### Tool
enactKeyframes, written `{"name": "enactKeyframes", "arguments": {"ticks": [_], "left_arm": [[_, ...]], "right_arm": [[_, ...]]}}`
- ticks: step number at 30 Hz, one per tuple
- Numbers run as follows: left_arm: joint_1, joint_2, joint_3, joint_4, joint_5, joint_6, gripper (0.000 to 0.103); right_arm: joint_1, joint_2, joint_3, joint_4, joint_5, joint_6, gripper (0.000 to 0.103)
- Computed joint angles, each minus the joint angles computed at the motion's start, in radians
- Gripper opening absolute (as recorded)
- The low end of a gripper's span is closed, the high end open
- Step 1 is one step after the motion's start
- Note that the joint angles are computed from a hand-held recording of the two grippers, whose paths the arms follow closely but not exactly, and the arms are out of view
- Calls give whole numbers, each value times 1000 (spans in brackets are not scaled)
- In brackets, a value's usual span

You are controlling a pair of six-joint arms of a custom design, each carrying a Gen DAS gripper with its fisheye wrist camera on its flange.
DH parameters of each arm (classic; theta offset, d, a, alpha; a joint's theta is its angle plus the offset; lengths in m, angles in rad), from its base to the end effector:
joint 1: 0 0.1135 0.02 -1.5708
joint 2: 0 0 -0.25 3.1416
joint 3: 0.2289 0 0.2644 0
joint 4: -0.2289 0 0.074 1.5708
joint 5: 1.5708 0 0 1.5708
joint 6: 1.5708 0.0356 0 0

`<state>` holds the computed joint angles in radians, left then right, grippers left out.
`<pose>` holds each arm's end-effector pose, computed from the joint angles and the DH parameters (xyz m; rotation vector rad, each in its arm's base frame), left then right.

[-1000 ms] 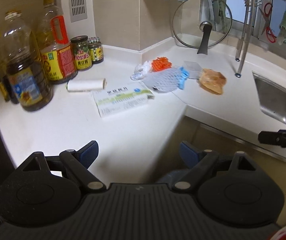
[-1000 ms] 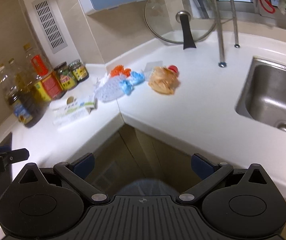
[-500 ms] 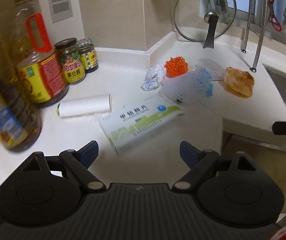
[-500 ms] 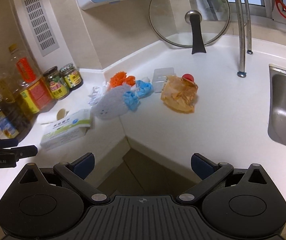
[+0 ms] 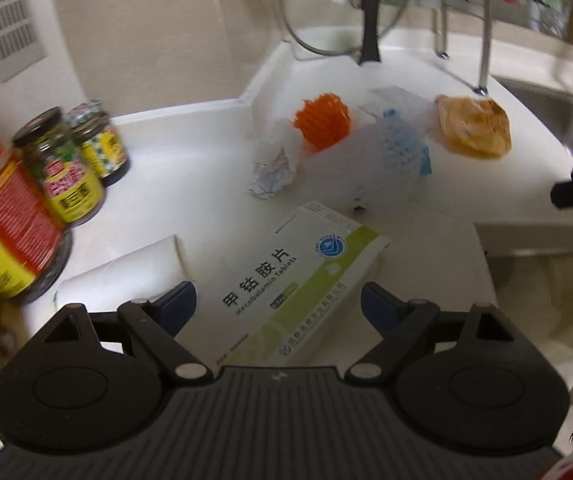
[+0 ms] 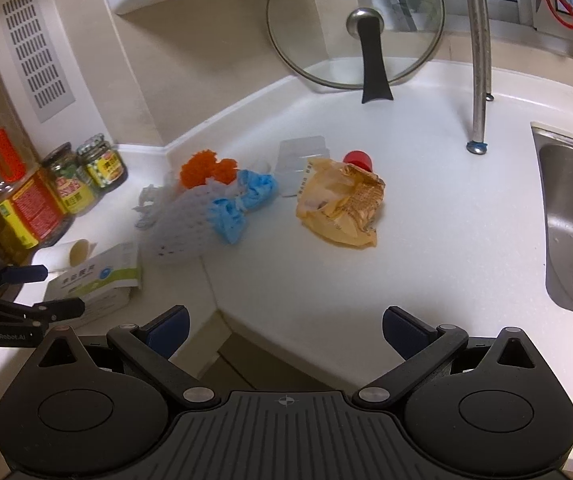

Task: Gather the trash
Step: 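Move both tools toward the counter items, then grasp the white medicine box with the left tool while the right tool grasps the tan snack bag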

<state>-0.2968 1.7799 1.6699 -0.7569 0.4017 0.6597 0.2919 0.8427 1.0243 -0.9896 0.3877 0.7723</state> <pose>0.3818 -0.1313 0.3080 1.2451 2.0178 -0.3168 0.1667 0.0360 0.3283 0.7225 2.1891 0.0788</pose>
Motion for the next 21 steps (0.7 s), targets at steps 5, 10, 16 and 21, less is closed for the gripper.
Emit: {"name": "enactKeyframes", "arguments": {"ticks": [5,10,16,21], "left_arm": [[-3,88,90,-48,3,86,93],[6,194,236,-155,24,122,94],[-4,207,264,-183,11,67,90],[-16,145,195,-172,1,-7,84]], "right_arm": [[-61,5,-2,7,-44,-3,103],[-94,13,-5,6,-57,-8,103],[-103,11,-8,0,-60,-3,103],[-95,12,-10,3,-51,-9,102]]}}
